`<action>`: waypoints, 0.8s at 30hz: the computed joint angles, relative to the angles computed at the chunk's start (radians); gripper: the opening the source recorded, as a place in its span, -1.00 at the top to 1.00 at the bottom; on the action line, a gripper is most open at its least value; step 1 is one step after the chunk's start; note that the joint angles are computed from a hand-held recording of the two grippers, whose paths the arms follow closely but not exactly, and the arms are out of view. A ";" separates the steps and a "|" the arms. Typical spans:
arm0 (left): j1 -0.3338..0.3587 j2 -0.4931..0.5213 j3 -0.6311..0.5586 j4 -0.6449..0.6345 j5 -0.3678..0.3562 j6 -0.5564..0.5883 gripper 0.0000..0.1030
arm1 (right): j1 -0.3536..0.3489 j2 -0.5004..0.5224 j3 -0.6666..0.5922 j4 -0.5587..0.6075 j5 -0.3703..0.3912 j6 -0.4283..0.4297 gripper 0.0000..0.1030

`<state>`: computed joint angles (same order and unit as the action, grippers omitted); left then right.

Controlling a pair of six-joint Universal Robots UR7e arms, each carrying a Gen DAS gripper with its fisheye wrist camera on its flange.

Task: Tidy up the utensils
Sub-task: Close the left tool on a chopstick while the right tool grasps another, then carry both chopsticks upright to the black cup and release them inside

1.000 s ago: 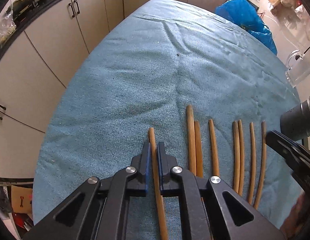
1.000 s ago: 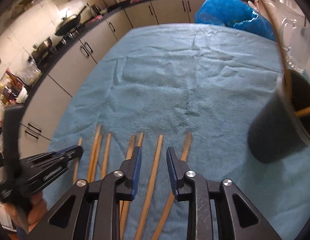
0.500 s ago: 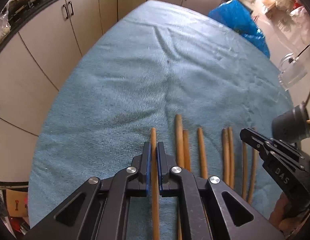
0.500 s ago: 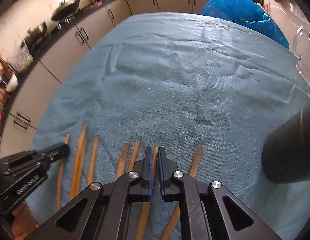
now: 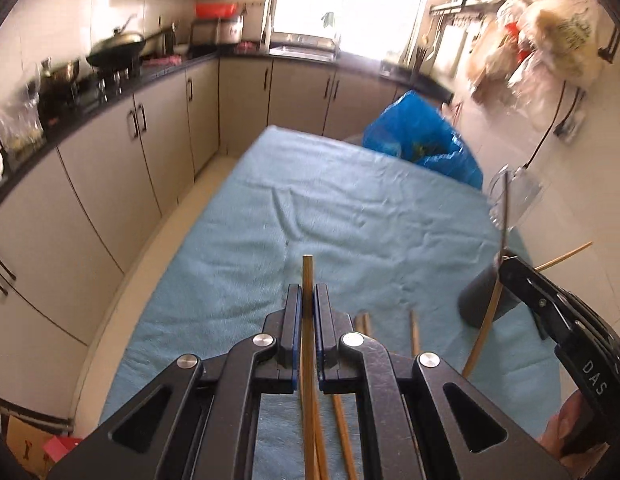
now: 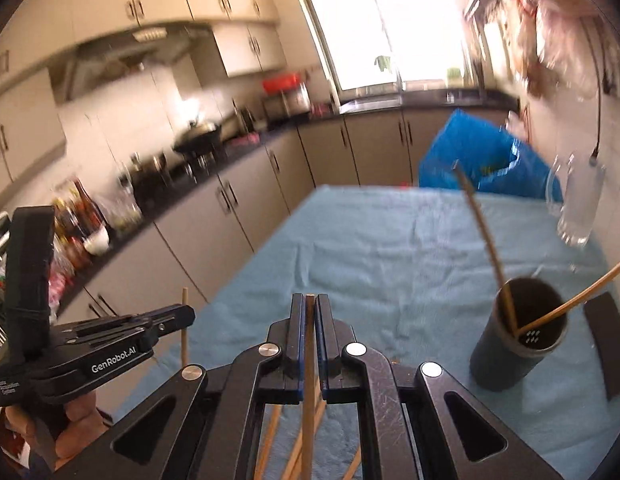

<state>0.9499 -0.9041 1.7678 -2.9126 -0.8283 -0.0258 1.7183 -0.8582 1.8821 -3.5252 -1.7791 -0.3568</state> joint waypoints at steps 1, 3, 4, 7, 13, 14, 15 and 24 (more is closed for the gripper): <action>-0.010 -0.007 0.010 -0.019 0.001 0.011 0.90 | 0.002 -0.006 0.015 -0.033 0.008 -0.008 0.89; -0.025 -0.016 0.022 -0.039 0.004 0.022 0.90 | 0.009 -0.012 0.039 -0.089 0.017 -0.016 0.89; -0.032 -0.019 0.028 -0.048 0.006 0.025 0.90 | 0.012 -0.015 0.047 -0.108 0.020 -0.020 0.89; -0.052 -0.030 0.046 -0.063 0.013 0.030 0.90 | 0.014 -0.023 0.067 -0.141 0.032 -0.018 0.89; -0.071 -0.040 0.062 -0.084 0.014 0.034 0.90 | 0.010 -0.050 0.107 -0.170 0.045 -0.013 0.89; -0.074 -0.041 0.063 -0.084 0.017 0.031 0.90 | 0.011 -0.052 0.110 -0.178 0.044 -0.012 0.89; -0.075 -0.041 0.063 -0.083 0.016 0.028 0.90 | 0.008 -0.053 0.115 -0.187 0.048 -0.013 0.89; -0.079 -0.039 0.057 -0.086 0.008 0.034 0.90 | -0.003 -0.069 0.132 -0.210 0.060 -0.008 0.89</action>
<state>0.8710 -0.9429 1.8253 -2.9987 -0.8206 0.0080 1.7149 -0.9272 2.0144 -3.7354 -1.7189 -0.3647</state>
